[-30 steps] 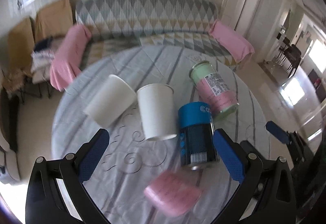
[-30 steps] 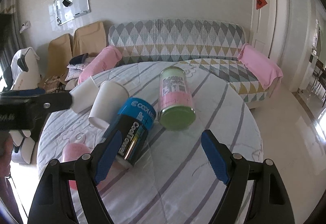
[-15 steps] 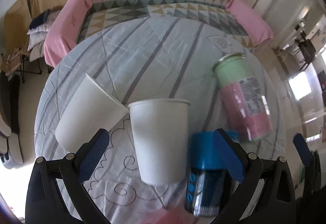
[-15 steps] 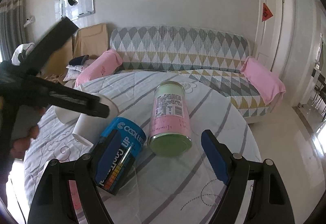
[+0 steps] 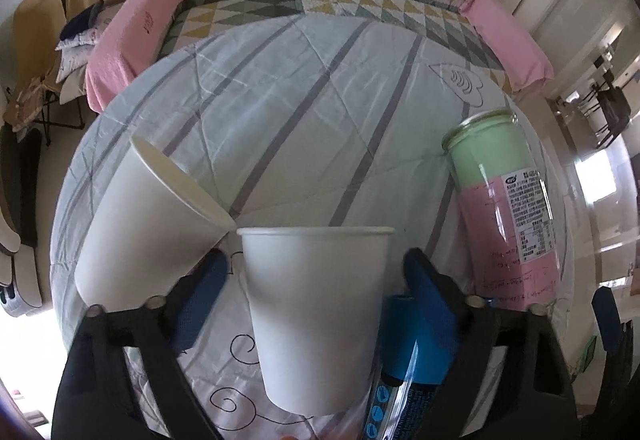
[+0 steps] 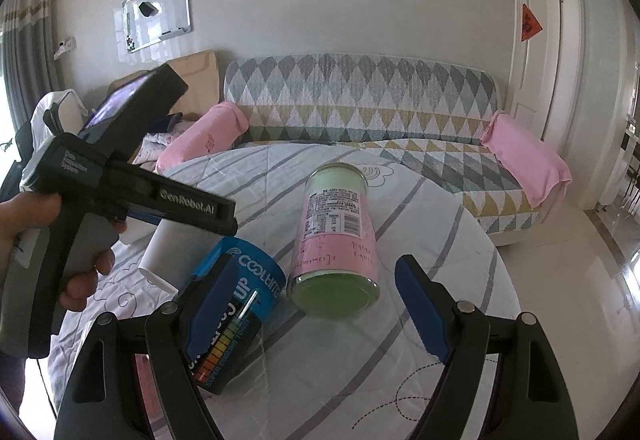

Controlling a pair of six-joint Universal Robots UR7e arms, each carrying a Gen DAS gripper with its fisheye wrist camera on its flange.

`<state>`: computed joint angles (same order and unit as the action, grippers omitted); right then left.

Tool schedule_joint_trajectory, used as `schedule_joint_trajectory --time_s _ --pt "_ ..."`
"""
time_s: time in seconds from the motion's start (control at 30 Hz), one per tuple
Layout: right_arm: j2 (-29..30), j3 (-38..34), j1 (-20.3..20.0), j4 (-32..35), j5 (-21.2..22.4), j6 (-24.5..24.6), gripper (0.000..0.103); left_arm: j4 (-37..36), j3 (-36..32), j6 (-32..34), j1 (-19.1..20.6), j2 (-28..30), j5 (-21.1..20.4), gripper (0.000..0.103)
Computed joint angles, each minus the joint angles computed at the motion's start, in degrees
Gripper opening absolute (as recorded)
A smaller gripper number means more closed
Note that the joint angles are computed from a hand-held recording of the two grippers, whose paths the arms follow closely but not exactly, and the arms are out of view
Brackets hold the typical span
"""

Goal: Flip cup upright
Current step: 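Grasp the white paper cup with the left tool and lift it, then rotate the held white cup so its opening faces up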

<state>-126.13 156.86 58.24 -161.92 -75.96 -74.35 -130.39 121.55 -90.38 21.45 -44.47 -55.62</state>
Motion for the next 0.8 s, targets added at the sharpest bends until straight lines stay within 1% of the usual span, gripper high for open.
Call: schedule_joint_trajectory --time_s 0.1,0.13,0.3,0.37,0.47,0.57,0.63,0.73,0.8 --pt "0.1 0.1 0.1 -0.3 0.0 0.1 0.082 -0.5 0.2 0.0 0.3 0.1 0.2 0.075" --pt "0.2 0.0 0.2 -0.4 -0.2 0.2 0.082 -0.5 0.3 -0.2 0.1 0.1 0.3 0.070" --pt "0.5 0.0 0.4 -0.9 -0.4 0.3 0.082 -0.9 1.3 -1.1 -1.3 -0.5 2.1 0.069" --pt "0.4 0.0 0.4 -0.9 -0.3 0.2 0.082 -1.0 1.8 -1.4 -2.7 -0.8 3.7 0.069" --pt "-1.0 0.2 -0.4 0.4 0.3 -0.6 0.082 1.1 1.9 -2.3 -4.9 -0.8 6.1 0.069" --pt "-1.5 0.4 -0.5 0.8 0.4 -0.9 0.082 5.2 1.6 -4.4 -6.8 -0.5 8.5 0.069" --pt "-2.2 0.5 -0.9 1.7 0.9 -1.5 0.082 6.1 2.0 -4.8 -7.6 -0.7 9.2 0.069" --pt "-2.4 0.8 -1.0 1.4 0.7 -1.9 0.082 10.7 1.5 -6.9 -9.3 -0.2 10.3 0.070" --pt "-2.8 1.0 -1.2 1.6 0.7 -2.0 0.082 12.0 1.7 -7.9 -10.2 -0.1 10.5 0.070"
